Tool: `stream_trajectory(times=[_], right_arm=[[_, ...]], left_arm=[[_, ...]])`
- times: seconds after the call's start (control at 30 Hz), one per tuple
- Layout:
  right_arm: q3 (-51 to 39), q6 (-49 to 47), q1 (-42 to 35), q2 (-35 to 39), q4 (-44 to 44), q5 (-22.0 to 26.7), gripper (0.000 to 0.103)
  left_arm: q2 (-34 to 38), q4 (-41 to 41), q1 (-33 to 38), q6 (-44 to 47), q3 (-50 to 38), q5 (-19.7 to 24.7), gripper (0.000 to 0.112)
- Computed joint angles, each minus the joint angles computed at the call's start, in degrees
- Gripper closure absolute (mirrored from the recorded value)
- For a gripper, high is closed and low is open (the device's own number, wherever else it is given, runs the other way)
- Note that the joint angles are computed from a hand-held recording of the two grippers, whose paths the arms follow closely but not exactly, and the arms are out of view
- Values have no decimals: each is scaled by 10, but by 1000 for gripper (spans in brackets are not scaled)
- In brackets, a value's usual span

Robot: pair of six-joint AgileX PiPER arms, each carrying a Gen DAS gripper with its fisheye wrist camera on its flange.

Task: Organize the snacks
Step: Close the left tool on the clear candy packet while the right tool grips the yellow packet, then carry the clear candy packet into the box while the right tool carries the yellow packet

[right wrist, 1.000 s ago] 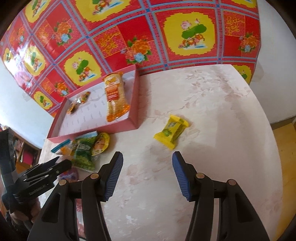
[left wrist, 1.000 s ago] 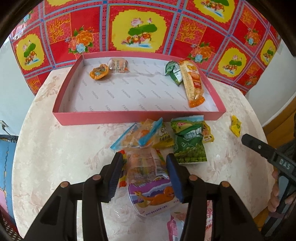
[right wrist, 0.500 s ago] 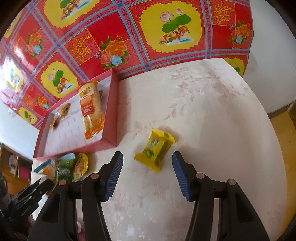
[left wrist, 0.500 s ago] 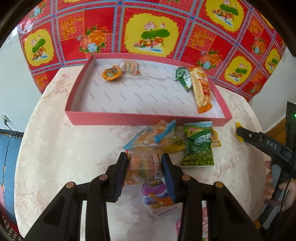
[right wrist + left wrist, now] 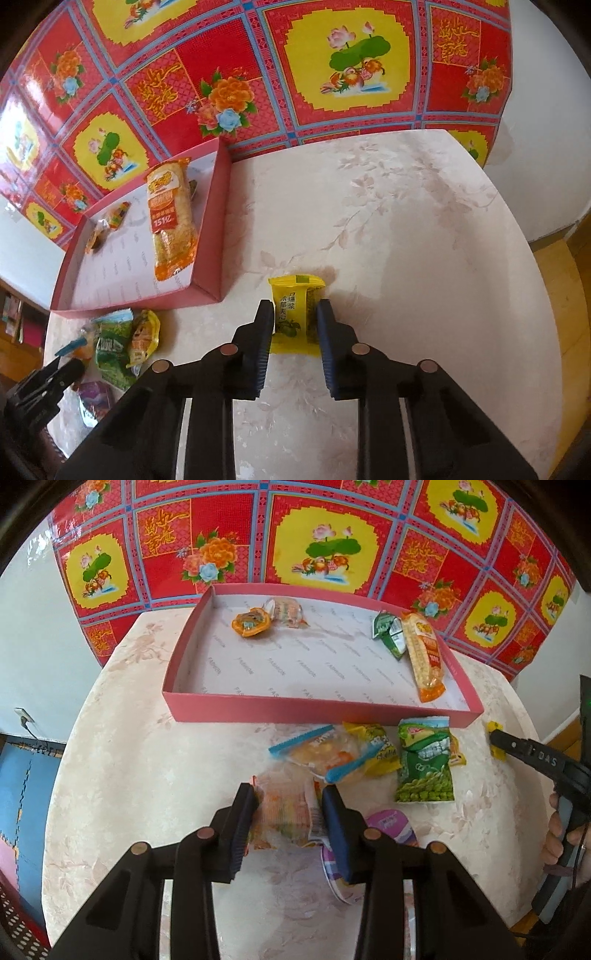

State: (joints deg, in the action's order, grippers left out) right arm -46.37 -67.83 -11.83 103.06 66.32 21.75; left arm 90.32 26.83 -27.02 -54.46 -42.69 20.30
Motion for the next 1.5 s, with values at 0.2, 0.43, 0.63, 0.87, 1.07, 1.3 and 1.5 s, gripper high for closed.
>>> stream_trajectory(times=[0.2,0.43,0.63,0.87,1.07,1.3,1.5], right_arm=[[27,-28,5,-23,-5,21,79],[54,-86,26,-41,34,3,78],[64,-150,13,-39,94,13,77],[77,-192,13,-42,133,23,63],[88,-221,27,-46,164,3,60],[93,-200,31,-54,144,-13,70],[99,-203,31,-57,148,-7,71]], left_arm=[[-7,2,2,-4,3,10,70],[-10,1,7,-2,10,6,68],[-11,4,5,-1,10,8,68],[-28,-64,10,71,17,20,64],[-36,-38,0,52,25,23,62],[-43,-67,5,77,27,28,62],[-58,-96,7,119,35,33,61]])
